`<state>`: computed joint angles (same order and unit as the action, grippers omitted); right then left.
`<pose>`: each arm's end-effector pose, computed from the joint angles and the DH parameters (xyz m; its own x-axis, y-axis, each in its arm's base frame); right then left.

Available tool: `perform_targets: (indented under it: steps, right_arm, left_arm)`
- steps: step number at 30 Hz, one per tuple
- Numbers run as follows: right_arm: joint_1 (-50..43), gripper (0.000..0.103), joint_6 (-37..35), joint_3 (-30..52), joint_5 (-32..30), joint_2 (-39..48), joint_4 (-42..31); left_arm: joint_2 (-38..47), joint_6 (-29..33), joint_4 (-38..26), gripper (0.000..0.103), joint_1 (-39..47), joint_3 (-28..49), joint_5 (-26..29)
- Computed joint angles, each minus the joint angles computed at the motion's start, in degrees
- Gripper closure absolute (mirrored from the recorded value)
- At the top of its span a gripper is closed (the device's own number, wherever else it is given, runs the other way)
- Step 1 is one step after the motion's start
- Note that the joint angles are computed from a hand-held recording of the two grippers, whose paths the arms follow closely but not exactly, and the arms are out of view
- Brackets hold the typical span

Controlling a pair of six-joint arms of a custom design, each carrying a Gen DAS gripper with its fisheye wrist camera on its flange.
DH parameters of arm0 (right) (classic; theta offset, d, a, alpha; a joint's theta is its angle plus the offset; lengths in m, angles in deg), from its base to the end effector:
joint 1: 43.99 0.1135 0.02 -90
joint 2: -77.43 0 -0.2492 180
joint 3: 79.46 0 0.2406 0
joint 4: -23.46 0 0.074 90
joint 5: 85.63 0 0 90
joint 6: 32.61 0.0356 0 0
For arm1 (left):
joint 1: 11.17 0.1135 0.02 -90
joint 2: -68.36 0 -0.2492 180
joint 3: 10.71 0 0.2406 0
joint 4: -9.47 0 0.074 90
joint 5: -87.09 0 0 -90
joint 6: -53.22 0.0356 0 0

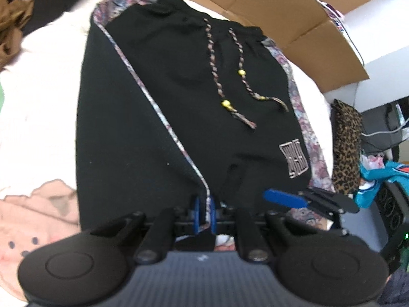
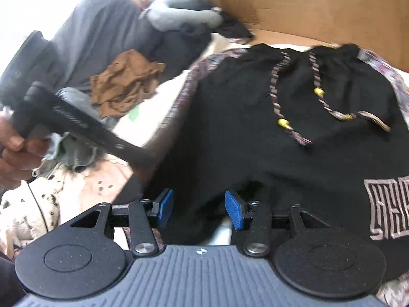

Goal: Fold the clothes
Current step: 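Hold the lining edge with the left tool while the right tool moves beside it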

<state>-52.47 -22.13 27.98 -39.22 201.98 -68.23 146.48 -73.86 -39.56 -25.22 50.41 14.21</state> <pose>0.3588 -0.0287 0.1535 -0.4914 -0.6468 -0.5832 -0.8613 0.2616 0.4356 0.2329 -0.0691 0.1883 -0.9170 -0.3645 -0.1619 -0.2568 0.8502 -0.4595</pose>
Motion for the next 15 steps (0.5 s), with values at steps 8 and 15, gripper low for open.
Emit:
perform_targets:
  steps: [8, 15]
  right_arm:
    - [2.49, 0.051, 2.28, -0.2, -2.56, -0.83, 0.61]
    - [3.09, 0.07, 6.01, -1.88, -3.67, -1.15, 5.07]
  left_arm:
    - [6.5, -1.4, 4.11, 0.094, -2.67, 5.86, 2.54]
    - [7.93, -2.56, 5.45, 0.094, -3.79, 7.61, 4.75]
